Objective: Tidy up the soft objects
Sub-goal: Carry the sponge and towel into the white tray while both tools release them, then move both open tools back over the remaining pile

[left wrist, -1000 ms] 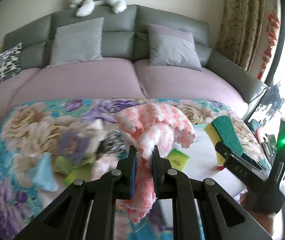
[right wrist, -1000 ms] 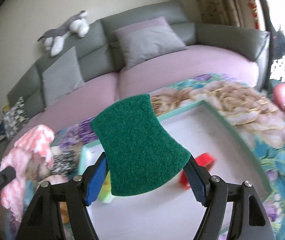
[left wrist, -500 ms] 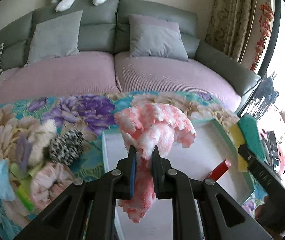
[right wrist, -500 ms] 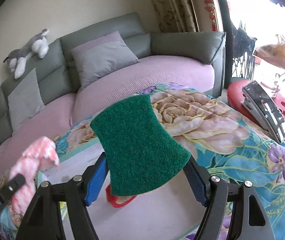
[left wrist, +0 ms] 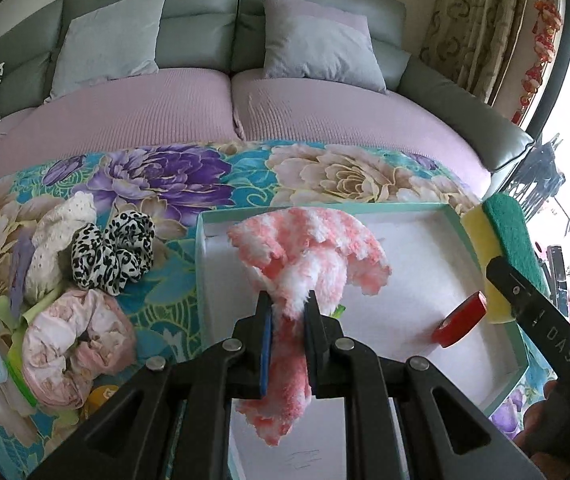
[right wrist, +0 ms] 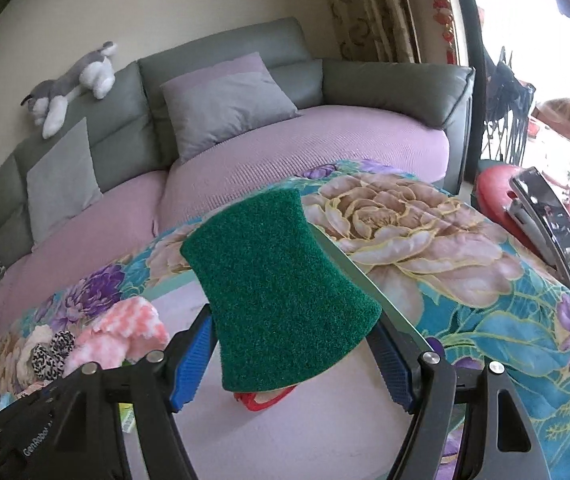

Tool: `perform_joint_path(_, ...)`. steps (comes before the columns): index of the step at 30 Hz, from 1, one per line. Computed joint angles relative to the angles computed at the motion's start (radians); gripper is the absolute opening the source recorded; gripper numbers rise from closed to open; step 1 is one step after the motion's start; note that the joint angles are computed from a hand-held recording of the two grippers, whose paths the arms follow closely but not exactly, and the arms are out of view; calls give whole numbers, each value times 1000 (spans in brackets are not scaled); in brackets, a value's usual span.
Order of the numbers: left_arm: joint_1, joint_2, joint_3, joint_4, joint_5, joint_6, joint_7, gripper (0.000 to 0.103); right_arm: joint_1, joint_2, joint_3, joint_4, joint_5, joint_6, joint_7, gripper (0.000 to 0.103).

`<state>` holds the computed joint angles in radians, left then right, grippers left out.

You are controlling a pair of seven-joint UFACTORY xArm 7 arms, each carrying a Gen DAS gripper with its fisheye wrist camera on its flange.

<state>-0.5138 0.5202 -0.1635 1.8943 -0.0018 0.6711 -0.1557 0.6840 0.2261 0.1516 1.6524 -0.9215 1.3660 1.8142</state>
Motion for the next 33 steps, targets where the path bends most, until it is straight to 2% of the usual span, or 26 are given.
perform_joint_path(8, -3, 5, 5, 9, 6, 16, -11, 18, 9, 38, -15, 40, 6, -41, -64, 77)
perform_joint_path(10, -2, 8, 4, 16, 3, 29, -12, 25, 8, 38, -18, 37, 10, -60, -68, 77)
perform_joint_path(12, -3, 3, 6, 14, 7, 32, -12, 42, 9, 44, -20, 43, 17, -60, -80, 77)
perform_joint_path(15, 1, -12, 5, -1, 7, 20, -10, 52, 11, 50, -23, 50, 22, -72, -92, 79)
perform_joint_path(17, 3, -18, 5, -3, 6, 24, -12, 56, 14, 52, -26, 54, 23, -78, -98, 85)
perform_joint_path(19, 10, -29, 0, -11, -2, 24, -7, 57, 16, 57, -28, 62, 29, -73, -107, 91)
perform_joint_path(25, 12, -65, 16, -46, 22, 9, -24, 58, 19, 60, -32, 69, 43, -72, -119, 99)
perform_joint_path(29, 8, -71, 29, -50, 57, 14, -51, 60, 21, 76, -32, 98, 67, -60, -170, 103)
perform_joint_path(31, 5, -63, 37, -38, 79, 35, -63, 69, 23, 78, -34, 103, 76, -64, -184, 103)
perform_joint_path(32, 3, -59, 42, -34, 90, 43, -69, 79, 26, 82, -35, 110, 76, -62, -192, 103)
perform_joint_path(33, 2, -60, 47, -40, 101, 32, -78, 85, 31, 89, -36, 123, 76, -50, -204, 103)
